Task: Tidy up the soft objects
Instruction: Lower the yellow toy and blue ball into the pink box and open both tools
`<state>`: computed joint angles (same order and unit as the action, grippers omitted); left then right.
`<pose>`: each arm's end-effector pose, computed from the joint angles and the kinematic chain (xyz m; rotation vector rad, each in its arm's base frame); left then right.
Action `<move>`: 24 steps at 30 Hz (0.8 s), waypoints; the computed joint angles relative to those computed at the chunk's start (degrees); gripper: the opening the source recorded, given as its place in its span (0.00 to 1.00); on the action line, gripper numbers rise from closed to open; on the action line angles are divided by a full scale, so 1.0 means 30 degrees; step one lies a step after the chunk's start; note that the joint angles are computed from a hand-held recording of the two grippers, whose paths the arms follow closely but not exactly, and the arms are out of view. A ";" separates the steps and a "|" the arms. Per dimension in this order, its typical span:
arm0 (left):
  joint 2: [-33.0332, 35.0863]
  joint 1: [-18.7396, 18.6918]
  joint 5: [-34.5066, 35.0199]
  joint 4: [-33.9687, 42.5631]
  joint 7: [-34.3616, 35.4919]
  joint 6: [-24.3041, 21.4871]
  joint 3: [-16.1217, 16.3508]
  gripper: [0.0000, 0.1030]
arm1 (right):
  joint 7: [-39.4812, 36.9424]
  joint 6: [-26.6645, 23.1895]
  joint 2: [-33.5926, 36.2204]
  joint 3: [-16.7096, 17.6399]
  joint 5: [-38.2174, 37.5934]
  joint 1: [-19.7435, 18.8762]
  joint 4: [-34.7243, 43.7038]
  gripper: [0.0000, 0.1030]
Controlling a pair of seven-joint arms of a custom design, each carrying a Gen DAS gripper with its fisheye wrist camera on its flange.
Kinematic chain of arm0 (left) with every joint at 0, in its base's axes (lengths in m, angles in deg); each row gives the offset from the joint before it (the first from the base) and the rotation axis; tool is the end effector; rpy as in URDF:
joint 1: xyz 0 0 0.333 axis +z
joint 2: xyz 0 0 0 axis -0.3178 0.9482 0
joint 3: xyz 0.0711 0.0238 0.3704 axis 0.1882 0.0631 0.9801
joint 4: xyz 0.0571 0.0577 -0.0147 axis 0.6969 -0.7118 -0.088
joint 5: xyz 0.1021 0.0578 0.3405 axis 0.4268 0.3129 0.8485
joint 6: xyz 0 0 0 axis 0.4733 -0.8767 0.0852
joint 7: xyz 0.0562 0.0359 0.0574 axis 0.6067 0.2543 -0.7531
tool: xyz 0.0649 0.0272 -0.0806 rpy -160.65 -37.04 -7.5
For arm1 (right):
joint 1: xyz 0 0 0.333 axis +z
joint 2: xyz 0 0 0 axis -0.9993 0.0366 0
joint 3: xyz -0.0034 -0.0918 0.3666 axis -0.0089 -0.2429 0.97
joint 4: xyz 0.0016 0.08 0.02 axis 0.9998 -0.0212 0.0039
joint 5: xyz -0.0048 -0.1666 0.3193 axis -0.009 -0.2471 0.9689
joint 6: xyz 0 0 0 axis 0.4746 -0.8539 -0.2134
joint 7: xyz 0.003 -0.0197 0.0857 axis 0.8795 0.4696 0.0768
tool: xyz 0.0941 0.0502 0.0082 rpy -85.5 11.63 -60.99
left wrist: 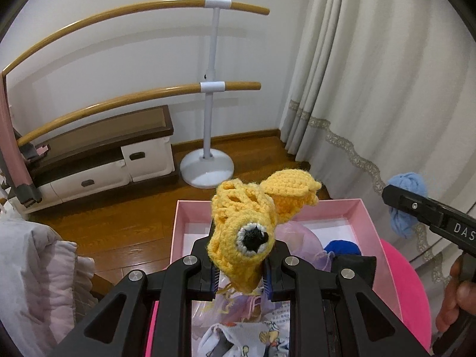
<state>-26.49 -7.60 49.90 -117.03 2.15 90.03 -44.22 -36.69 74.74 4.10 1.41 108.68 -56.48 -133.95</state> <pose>0.4466 -0.0950 0.5541 -2.0872 1.4064 -0.6901 0.4186 0.2360 0.5500 -2.0375 1.1768 -0.1327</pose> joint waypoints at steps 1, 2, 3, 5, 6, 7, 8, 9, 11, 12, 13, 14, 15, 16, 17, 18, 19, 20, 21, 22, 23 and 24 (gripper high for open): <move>0.0331 0.0013 -0.0048 0.0238 0.0042 -0.0017 0.0027 0.19 | 0.0108 -0.0058 0.0178 -0.0014 -0.0087 -0.0055 0.0153 0.33; 0.0652 0.0008 -0.0044 0.0478 0.0064 -0.0049 0.0103 0.19 | 0.0278 -0.0060 0.0372 0.0022 -0.0228 -0.0148 0.0267 0.33; 0.0506 -0.0107 0.0021 0.0309 -0.0156 -0.0115 0.0072 0.19 | 0.0505 -0.0081 0.0569 0.0095 -0.0423 -0.0254 0.0398 0.33; 0.0707 -0.0275 0.0133 0.0435 -0.0344 -0.0296 0.0070 0.19 | 0.0825 -0.0102 0.0888 0.0248 -0.0750 -0.0457 0.0574 0.33; 0.1138 -0.0461 -0.0051 0.0757 -0.0021 -0.0336 0.0294 0.20 | 0.0963 -0.0129 0.1041 0.0320 -0.0902 -0.0555 0.0649 0.33; 0.1094 -0.0704 -0.0168 0.0661 0.0042 -0.0417 0.0423 0.21 | 0.1048 -0.0197 0.1168 0.0371 -0.0974 -0.0647 0.0738 0.33; 0.1142 -0.0881 -0.0259 0.0722 0.0134 -0.0697 0.0503 0.23 | 0.1177 -0.0215 0.1292 0.0450 -0.1038 -0.0732 0.0793 0.33; 0.1264 -0.0997 -0.0212 0.0839 0.0110 -0.0989 0.0523 0.26 | 0.1335 -0.0253 0.1414 0.0533 -0.1158 -0.0825 0.0829 0.33; 0.1543 -0.1251 0.0002 0.1229 -0.0088 -0.1547 0.0585 0.33 | 0.1773 -0.0290 0.1644 0.0721 -0.1579 -0.1023 0.0858 0.36; 0.1759 -0.1317 0.0224 0.1482 -0.0279 -0.1811 0.0658 0.47 | 0.1848 -0.0272 0.1733 0.0767 -0.1594 -0.1099 0.0847 0.39; 0.1825 -0.1466 0.0558 0.1698 -0.0738 -0.2120 0.0596 0.64 | 0.1864 -0.0242 0.1811 0.0801 -0.1543 -0.1167 0.0860 0.45; 0.1845 -0.1554 0.1028 0.1798 -0.1196 -0.2293 0.0613 0.72 | 0.2069 -0.0143 0.1874 0.0862 -0.1608 -0.1254 0.0820 0.49; 0.1854 -0.1593 0.1733 0.1906 -0.1864 -0.2515 0.0541 0.81 | 0.2097 -0.0105 0.1904 0.0878 -0.1458 -0.1312 0.0779 0.56; 0.1814 -0.1664 0.2508 0.2007 -0.2574 -0.2800 0.0435 0.85 | 0.1975 -0.0153 0.1899 0.0869 -0.1238 -0.1356 0.0764 0.63; 0.1833 -0.1866 0.2714 0.2110 -0.2704 -0.2949 0.0560 0.87 | 0.1740 -0.0197 0.1832 0.0860 -0.0909 -0.1371 0.0699 0.68; 0.1847 -0.2090 0.2746 0.2189 -0.2755 -0.3078 0.0689 0.93 | 0.1540 -0.0112 0.1674 0.0852 -0.0589 -0.1382 0.0535 0.78; 0.1697 -0.2285 0.2903 0.2052 -0.3096 -0.3173 0.0702 0.97 | 0.1322 0.0002 0.1506 0.0818 -0.0248 -0.1365 0.0380 0.87; 0.1563 -0.2387 0.3125 0.1938 -0.3417 -0.3199 0.0728 0.98 | 0.1039 0.0091 0.1304 0.0746 0.0212 -0.1309 0.0226 0.93; 0.1454 -0.2445 0.3381 0.1978 -0.3754 -0.3328 0.0697 0.98 | 0.0871 0.0130 0.1131 0.0674 0.0543 -0.1254 0.0106 1.00; 0.1130 -0.2542 0.3633 0.1683 -0.4185 -0.3391 0.0611 1.00 | 0.0753 0.0146 0.0944 0.0605 0.0763 -0.1204 -0.0015 1.00; 0.0812 -0.2609 0.3877 0.1441 -0.4609 -0.3454 0.0468 1.00 | 0.0862 0.0221 0.0703 0.0589 0.0673 -0.1193 -0.0208 1.00; 0.0562 -0.2612 0.4163 0.1288 -0.4989 -0.3484 0.0318 1.00 | 0.1205 0.0473 0.0373 0.0632 0.0272 -0.1215 -0.0528 1.00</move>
<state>-24.80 -15.43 62.39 -113.17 -12.81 79.58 -43.27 -33.07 76.16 5.22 3.31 109.49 -60.13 -135.53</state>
